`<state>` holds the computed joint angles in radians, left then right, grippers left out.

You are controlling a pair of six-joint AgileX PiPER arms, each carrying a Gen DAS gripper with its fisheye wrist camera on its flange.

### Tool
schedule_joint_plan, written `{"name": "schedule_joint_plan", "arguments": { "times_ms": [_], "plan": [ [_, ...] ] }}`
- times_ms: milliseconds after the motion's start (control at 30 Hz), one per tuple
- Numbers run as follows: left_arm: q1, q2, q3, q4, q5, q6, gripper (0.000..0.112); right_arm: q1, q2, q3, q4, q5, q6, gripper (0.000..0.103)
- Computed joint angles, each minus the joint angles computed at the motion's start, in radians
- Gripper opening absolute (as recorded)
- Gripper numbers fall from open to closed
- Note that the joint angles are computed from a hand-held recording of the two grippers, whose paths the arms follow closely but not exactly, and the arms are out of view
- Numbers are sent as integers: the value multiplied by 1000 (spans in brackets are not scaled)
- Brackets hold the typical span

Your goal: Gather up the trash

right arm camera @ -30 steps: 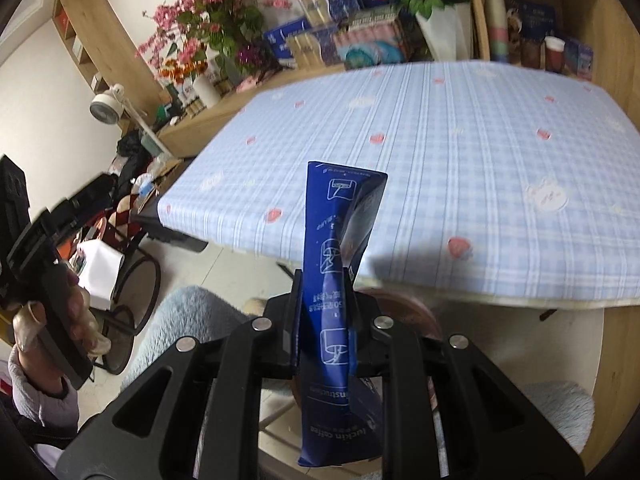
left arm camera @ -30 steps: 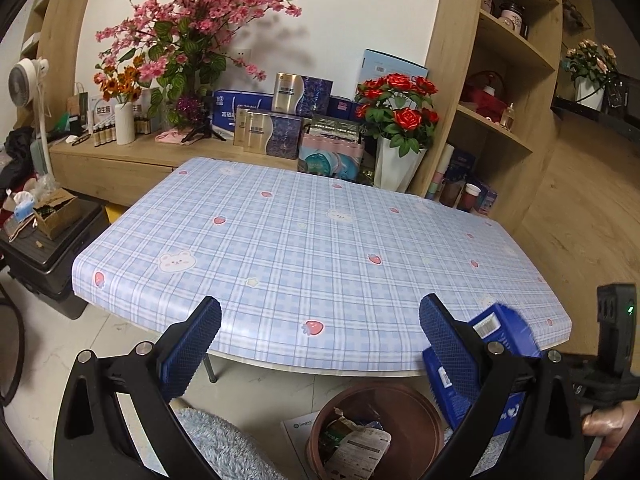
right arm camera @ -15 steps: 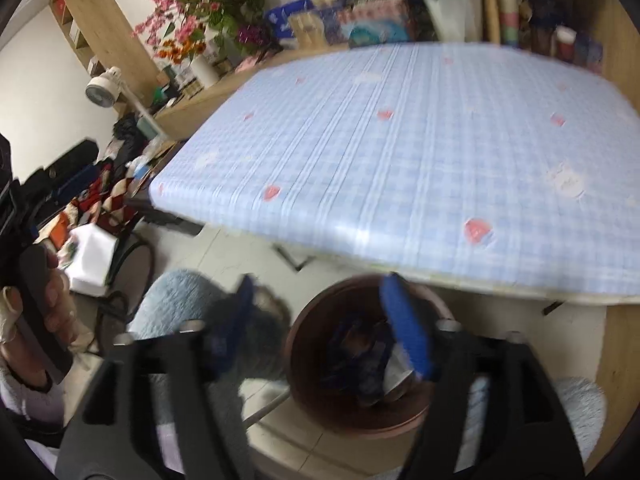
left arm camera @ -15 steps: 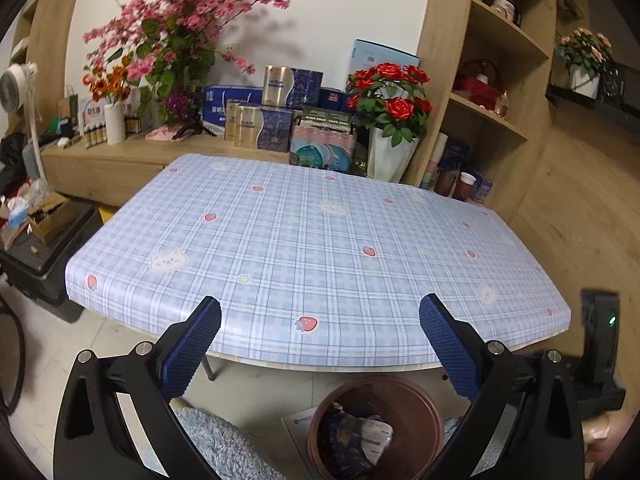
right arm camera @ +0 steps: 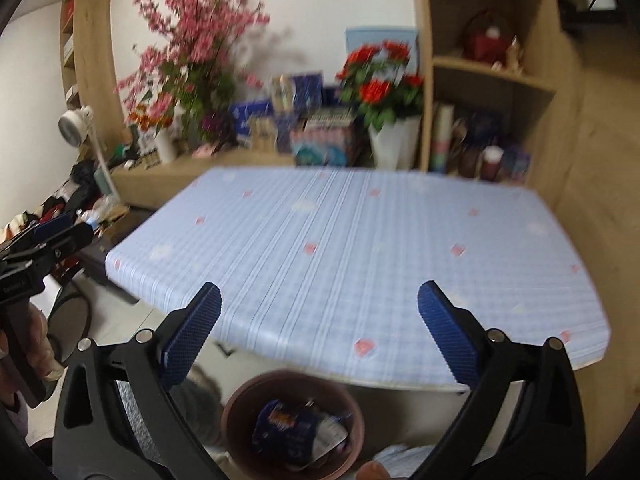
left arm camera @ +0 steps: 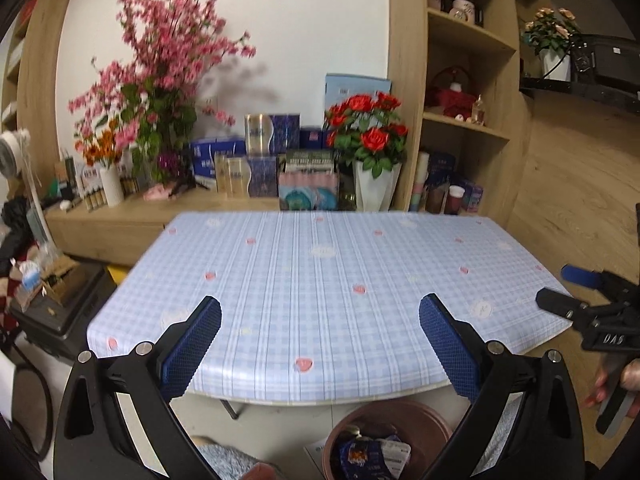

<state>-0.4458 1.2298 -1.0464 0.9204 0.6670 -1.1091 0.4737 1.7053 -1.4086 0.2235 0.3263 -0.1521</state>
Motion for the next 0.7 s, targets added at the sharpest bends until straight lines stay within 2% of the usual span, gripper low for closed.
{"name": "schedule_joint_plan", "arguments": {
  "times_ms": [300,700],
  "plan": [
    [-147,14,-106,121,134,0,97,-35,-108,34,-78,-40,46,97],
    [-230,18,-139,181,215,-18,97,-5,-161,64,-295,-58,250,97]
  ]
}}
